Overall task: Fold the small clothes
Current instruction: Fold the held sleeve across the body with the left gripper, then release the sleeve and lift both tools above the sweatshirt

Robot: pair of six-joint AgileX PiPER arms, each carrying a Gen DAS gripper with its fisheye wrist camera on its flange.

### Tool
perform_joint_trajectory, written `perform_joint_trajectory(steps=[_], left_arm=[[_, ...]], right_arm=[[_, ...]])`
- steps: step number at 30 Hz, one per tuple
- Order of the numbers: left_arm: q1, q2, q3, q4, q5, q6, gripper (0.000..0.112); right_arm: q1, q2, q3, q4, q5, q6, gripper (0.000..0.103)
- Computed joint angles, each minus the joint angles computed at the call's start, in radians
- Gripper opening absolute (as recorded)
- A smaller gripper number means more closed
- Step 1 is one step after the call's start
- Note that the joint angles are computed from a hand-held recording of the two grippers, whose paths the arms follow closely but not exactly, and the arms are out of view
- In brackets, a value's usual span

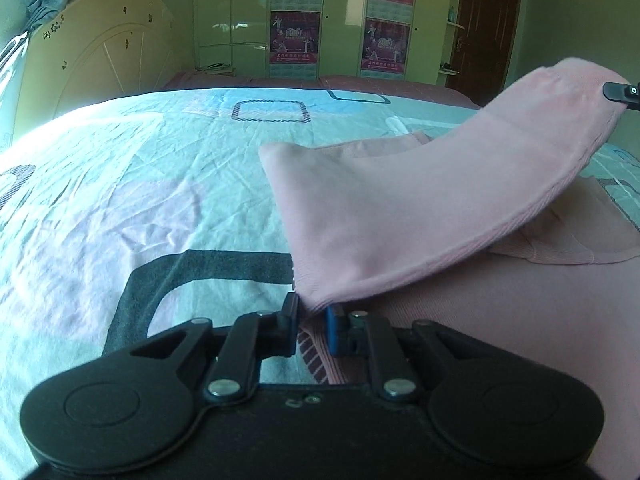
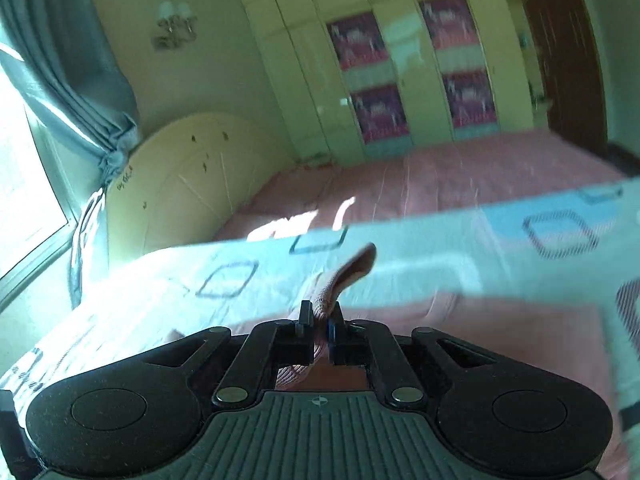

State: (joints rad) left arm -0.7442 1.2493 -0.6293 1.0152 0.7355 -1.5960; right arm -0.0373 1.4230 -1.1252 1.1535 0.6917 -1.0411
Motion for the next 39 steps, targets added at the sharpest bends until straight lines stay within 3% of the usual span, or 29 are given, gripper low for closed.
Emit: perform_joint_trajectory(steps=[4,9,13,14,15,16,22,23,24,26,27,28,30,32,33,36,39], left_arm=[[-0.008,0.005,0.006,0.012,0.002,-0.024,0.012],[-0.002,0.012,0.002,0.008,-0.003,-0.017,0.012],[0.011,0.023,-0.011,-0.004,-0.006,0.001,0.012],[0.011,0.026,-0.014,-0.007,-0.004,0.003,0.012],[0.013,0.029,-0.017,-0.008,-0.004,0.005,0.012],[0.012,0.032,-0.020,-0.010,-0.001,0.004,0.012],[0.002,0.051,-0.036,-0.013,0.018,0.005,0.012],[0.001,0.053,-0.038,-0.015,0.021,0.006,0.012],[0.000,0.054,-0.041,-0.019,0.024,0.010,0.012],[0.019,0.038,-0.059,-0.086,0.020,0.095,0.015],[0.028,0.027,-0.080,-0.150,0.036,0.144,0.024],[0.015,0.019,-0.103,-0.180,0.087,0.153,0.036],[-0.101,-0.015,-0.139,-0.121,0.268,0.055,0.049],[-0.189,-0.004,-0.165,-0.033,0.347,-0.022,0.057],[-0.194,0.021,-0.188,-0.016,0.326,-0.017,0.058],[-0.137,0.126,-0.233,-0.003,0.150,0.011,0.060],[-0.095,0.219,-0.254,-0.031,0.023,0.047,0.061]], right_arm=[[-0.050,0.094,0.053,-0.228,0.003,0.153,0.005],[-0.113,0.113,0.160,-0.161,0.030,0.104,0.005],[-0.179,0.123,0.157,-0.114,0.111,0.174,0.007],[-0.196,0.123,0.155,-0.100,0.122,0.203,0.022],[-0.218,0.129,0.151,-0.066,0.144,0.212,0.047],[-0.232,0.135,0.144,-0.047,0.153,0.224,0.051],[-0.173,0.170,0.061,-0.172,0.141,0.306,0.049],[-0.148,0.166,0.050,-0.241,0.117,0.335,0.024],[-0.128,0.163,0.046,-0.306,0.088,0.350,0.010],[-0.127,0.146,0.033,-0.365,0.099,0.385,0.011],[-0.117,0.109,0.053,-0.390,0.066,0.373,0.011],[-0.111,0.070,0.079,-0.376,0.036,0.321,0.011],[-0.116,0.019,0.102,-0.307,0.051,0.197,0.011],[-0.073,-0.007,0.113,-0.302,0.041,0.153,0.011],[-0.035,-0.003,0.115,-0.300,0.029,0.143,0.011],[0.082,0.037,0.113,-0.329,-0.012,0.169,0.011],[0.149,0.041,0.153,-0.390,-0.068,0.180,0.011]])
